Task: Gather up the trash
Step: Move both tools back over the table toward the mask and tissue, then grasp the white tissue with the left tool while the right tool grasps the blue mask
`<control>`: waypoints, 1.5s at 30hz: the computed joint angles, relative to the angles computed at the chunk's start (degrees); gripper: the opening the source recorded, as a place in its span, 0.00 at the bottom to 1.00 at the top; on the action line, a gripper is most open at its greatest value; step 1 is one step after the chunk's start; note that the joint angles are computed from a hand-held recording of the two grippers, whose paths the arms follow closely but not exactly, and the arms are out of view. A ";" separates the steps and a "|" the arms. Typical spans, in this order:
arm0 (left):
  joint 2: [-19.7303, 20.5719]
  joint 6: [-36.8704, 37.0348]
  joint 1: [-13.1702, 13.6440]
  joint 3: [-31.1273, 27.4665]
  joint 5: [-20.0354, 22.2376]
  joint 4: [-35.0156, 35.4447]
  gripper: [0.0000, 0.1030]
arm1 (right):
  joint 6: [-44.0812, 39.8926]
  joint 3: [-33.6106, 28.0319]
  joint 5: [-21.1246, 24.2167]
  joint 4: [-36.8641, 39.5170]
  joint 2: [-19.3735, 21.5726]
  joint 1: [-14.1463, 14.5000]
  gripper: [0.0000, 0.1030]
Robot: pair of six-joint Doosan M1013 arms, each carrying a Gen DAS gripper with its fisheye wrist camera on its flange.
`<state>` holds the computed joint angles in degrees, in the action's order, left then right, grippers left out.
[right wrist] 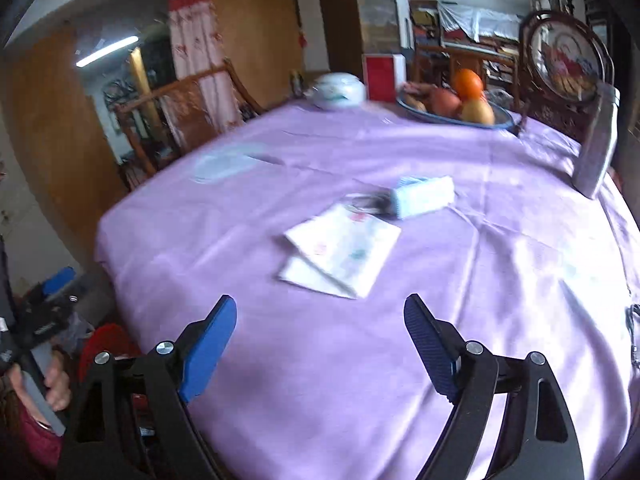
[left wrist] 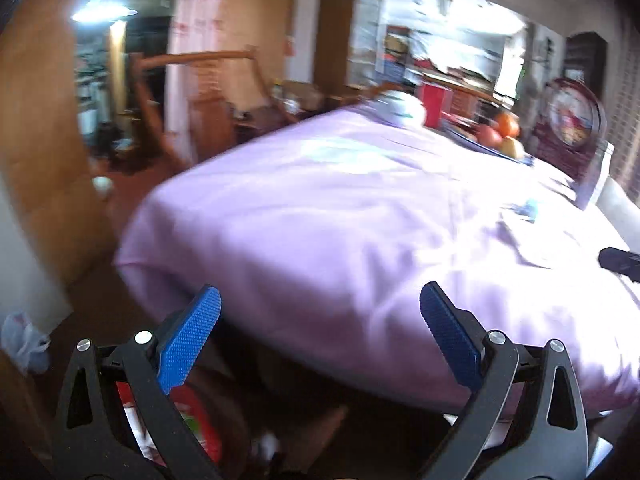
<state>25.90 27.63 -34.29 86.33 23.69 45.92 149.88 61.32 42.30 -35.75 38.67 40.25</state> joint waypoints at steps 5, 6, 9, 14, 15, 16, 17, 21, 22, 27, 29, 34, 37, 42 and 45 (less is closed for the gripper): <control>3.62 27.80 -0.39 -7.38 0.20 -25.82 0.93 | -2.36 -5.62 2.22 4.89 3.22 -3.95 0.82; 4.45 32.41 -0.72 -9.08 1.17 -29.77 0.93 | -2.43 -6.93 2.54 5.47 3.99 -4.52 0.82; 6.84 41.58 -1.51 -13.59 4.30 -37.23 0.93 | -4.49 -13.85 6.78 8.17 8.05 -6.28 0.82; 11.65 52.90 -3.42 -22.05 11.87 -42.91 0.93 | -4.28 -18.78 10.94 13.10 11.63 -8.93 0.47; 12.34 53.89 -3.76 -23.18 12.92 -43.11 0.93 | -3.17 -16.81 8.96 12.98 10.70 -9.21 0.29; 13.60 55.24 -4.24 -25.36 14.71 -43.43 0.93 | -1.99 -14.88 7.33 12.35 9.68 -9.31 0.16; 14.58 56.43 -4.54 -27.14 16.02 -43.99 0.93 | -1.67 -12.20 4.51 12.89 8.13 -9.57 0.13; 19.92 60.01 -5.78 -36.76 23.48 -46.08 0.94 | 4.82 -5.10 -1.05 5.24 3.75 -9.10 0.13; 21.35 59.86 -6.00 -39.37 25.92 -45.63 0.94 | 6.40 -3.72 -2.18 4.14 2.91 -9.14 0.13; 29.71 55.76 -7.09 -54.28 38.85 -40.69 0.94 | 11.73 1.43 -10.14 3.40 -0.33 -10.27 0.13; 31.19 54.04 -7.12 -56.46 40.50 -39.40 0.94 | 12.23 1.88 -11.02 2.50 -0.74 -10.18 0.13; 30.02 53.20 -6.59 -53.70 36.94 -40.04 0.73 | 10.88 2.01 -12.63 3.03 -0.97 -9.95 0.13; 27.52 55.47 -6.27 -49.48 32.87 -43.16 0.25 | 11.17 1.81 -12.54 2.20 -0.85 -9.88 0.13; 22.23 55.30 -5.17 -41.14 24.70 -47.05 0.14 | 14.02 2.30 -12.55 -1.64 -1.01 -9.42 0.13; 17.31 52.40 -4.27 -34.11 18.94 -45.38 0.14 | 14.85 3.35 -15.60 -3.69 -1.50 -9.05 0.13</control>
